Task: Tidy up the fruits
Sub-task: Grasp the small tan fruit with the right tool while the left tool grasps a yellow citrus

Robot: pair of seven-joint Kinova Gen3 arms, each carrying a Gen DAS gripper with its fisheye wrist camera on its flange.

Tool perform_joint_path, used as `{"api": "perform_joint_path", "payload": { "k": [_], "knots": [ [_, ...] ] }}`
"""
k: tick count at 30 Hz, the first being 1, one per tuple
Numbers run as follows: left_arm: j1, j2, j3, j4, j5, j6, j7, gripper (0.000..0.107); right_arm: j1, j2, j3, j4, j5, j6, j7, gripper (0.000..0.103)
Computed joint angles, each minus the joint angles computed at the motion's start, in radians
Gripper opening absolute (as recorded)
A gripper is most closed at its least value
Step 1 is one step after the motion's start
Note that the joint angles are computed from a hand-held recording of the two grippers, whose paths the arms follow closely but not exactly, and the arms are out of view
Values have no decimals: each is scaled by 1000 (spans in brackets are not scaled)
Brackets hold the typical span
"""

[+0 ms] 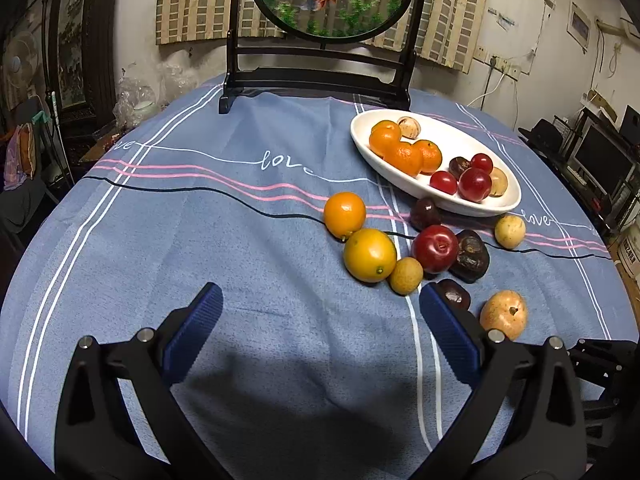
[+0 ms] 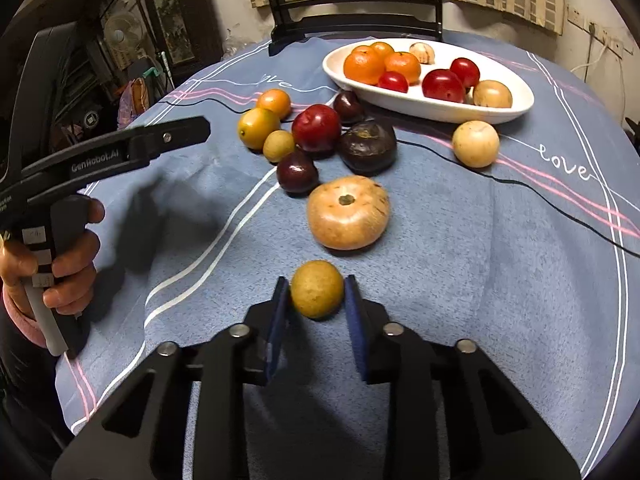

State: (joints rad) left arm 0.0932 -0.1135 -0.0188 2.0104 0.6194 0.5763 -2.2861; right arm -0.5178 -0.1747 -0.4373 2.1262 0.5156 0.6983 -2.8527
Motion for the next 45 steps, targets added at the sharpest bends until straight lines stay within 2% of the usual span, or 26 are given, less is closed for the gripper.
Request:
{"api": "perform_joint_path", "payload": {
  "k": [4, 9, 16, 19, 29, 35, 39, 45],
  "knots": [
    [1, 1, 3, 3, -8, -10, 9, 100, 17, -37, 4, 29, -11, -44, -9, 26],
    [-29, 71, -19, -71, 78, 127, -21, 96, 74, -86, -36, 54, -7, -63, -46, 26],
    [-51, 153, 60, -167, 49, 175, 64, 56, 119, -104, -72, 52, -25, -52, -45, 26],
    [-40, 164, 84, -176, 10, 151, 106, 48, 130, -103, -83, 49, -26, -52, -45, 26],
    [-48, 191, 97, -193, -5, 158, 151, 48, 145, -116, -98, 50, -34, -58, -35, 26],
    [-70, 219, 106, -212, 26, 195, 143, 40, 153, -118, -100, 48, -46, -58, -23, 26],
    [-54, 221, 113, -211, -11, 179, 174, 40, 158, -119, -103, 49, -50, -58, -21, 26],
    [-72, 232, 115, -214, 21, 199, 160, 39, 165, -121, -110, 50, -49, -57, -26, 26]
  ]
}}
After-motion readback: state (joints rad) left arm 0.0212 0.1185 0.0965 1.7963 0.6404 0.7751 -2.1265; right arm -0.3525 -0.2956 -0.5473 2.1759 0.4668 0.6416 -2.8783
